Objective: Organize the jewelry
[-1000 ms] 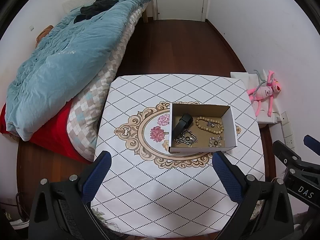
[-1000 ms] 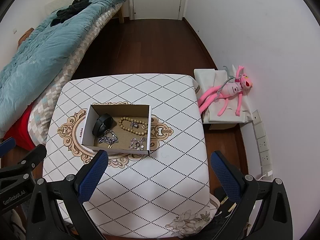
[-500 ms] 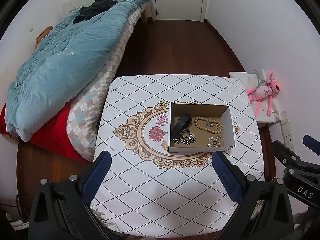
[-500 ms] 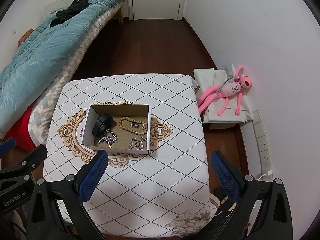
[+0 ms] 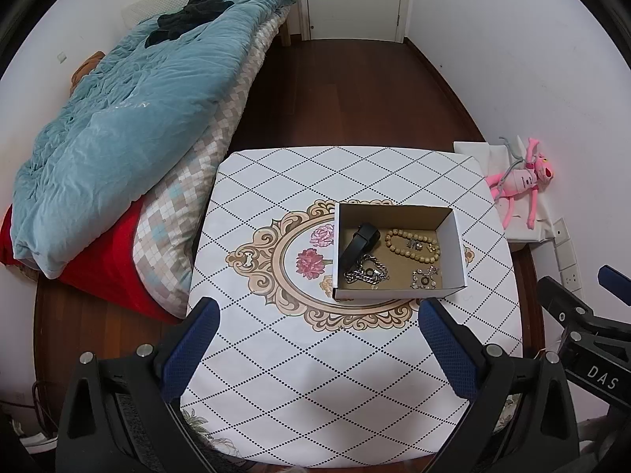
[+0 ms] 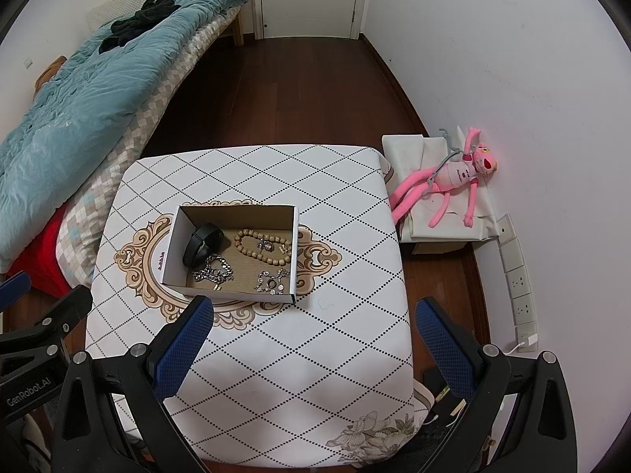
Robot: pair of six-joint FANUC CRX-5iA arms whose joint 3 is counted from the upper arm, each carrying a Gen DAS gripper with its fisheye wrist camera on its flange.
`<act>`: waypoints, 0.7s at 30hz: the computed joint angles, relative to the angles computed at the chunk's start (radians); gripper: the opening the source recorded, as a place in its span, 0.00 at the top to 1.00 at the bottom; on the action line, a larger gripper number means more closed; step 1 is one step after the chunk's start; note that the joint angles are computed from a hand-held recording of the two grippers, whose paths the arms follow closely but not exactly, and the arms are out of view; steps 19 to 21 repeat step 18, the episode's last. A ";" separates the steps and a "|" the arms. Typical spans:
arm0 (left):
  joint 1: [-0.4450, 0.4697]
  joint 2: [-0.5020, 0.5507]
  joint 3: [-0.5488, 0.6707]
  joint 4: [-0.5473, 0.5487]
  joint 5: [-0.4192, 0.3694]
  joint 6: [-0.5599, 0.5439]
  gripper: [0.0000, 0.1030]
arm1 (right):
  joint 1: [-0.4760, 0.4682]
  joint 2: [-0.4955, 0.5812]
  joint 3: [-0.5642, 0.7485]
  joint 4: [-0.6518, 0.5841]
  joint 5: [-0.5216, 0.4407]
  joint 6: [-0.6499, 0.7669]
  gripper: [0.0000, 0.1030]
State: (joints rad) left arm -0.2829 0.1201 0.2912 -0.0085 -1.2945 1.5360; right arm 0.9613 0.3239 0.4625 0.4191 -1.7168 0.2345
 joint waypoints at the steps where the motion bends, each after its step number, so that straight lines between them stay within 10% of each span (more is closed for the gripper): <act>1: 0.000 0.000 -0.001 0.001 0.001 0.001 0.00 | 0.001 0.000 0.000 0.000 -0.001 -0.001 0.00; 21: 0.002 -0.009 -0.007 -0.002 0.010 -0.010 0.00 | 0.001 -0.002 -0.001 -0.001 -0.004 -0.003 0.00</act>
